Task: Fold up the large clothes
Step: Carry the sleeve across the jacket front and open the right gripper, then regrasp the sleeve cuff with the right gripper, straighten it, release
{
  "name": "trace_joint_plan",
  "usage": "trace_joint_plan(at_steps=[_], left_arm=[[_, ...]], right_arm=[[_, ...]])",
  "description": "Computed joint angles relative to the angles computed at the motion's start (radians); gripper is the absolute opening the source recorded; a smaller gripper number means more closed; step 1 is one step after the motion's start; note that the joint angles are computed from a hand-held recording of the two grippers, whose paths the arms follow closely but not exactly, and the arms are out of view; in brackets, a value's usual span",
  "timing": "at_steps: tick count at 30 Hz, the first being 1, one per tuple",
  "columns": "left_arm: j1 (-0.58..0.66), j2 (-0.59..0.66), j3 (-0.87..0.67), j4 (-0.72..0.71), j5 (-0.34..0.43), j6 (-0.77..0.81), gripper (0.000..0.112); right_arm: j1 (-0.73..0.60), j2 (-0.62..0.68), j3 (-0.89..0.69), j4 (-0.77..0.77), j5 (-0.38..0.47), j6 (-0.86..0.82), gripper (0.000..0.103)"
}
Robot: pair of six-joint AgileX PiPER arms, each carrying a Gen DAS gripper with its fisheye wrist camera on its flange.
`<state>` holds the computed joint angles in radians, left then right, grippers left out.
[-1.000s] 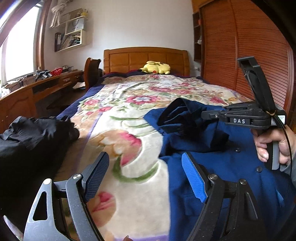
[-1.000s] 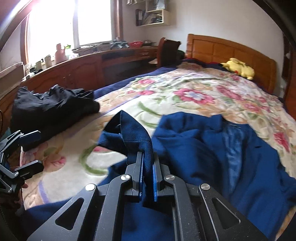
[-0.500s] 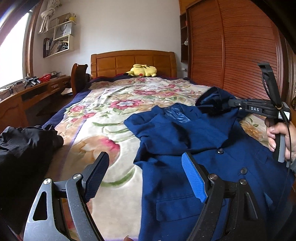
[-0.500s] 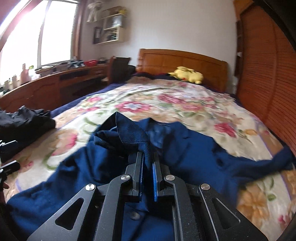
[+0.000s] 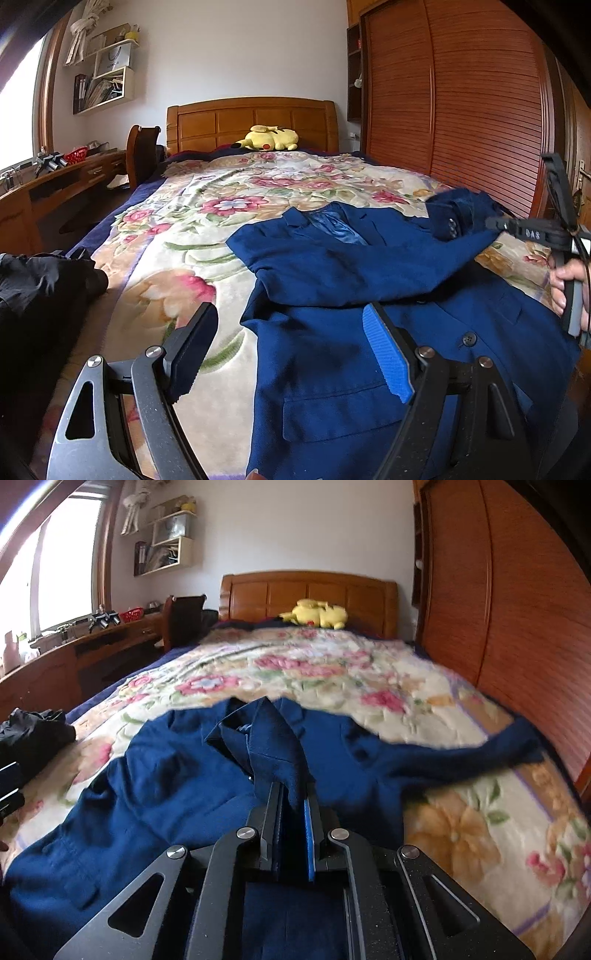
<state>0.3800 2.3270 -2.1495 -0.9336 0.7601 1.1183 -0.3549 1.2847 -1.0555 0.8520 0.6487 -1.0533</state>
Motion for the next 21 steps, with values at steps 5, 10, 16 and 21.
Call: trace_joint_plan(at_steps=[5, 10, 16, 21], left_arm=[[-0.002, -0.001, 0.002, -0.002, -0.001, 0.001, 0.082], [-0.020, -0.010, 0.021, -0.002, -0.010, 0.006, 0.082], [-0.055, -0.018, 0.037, 0.013, -0.029, -0.002, 0.082], [-0.085, -0.021, 0.044, 0.028, -0.036, -0.019, 0.082]], right_arm=[[-0.013, -0.059, 0.026, -0.109, -0.002, 0.103, 0.046], [0.017, -0.058, 0.003, -0.174, -0.003, 0.131, 0.057], [0.006, -0.026, -0.008, -0.102, 0.083, -0.016, 0.057], [0.099, 0.043, -0.061, -0.218, 0.108, 0.051, 0.057]])
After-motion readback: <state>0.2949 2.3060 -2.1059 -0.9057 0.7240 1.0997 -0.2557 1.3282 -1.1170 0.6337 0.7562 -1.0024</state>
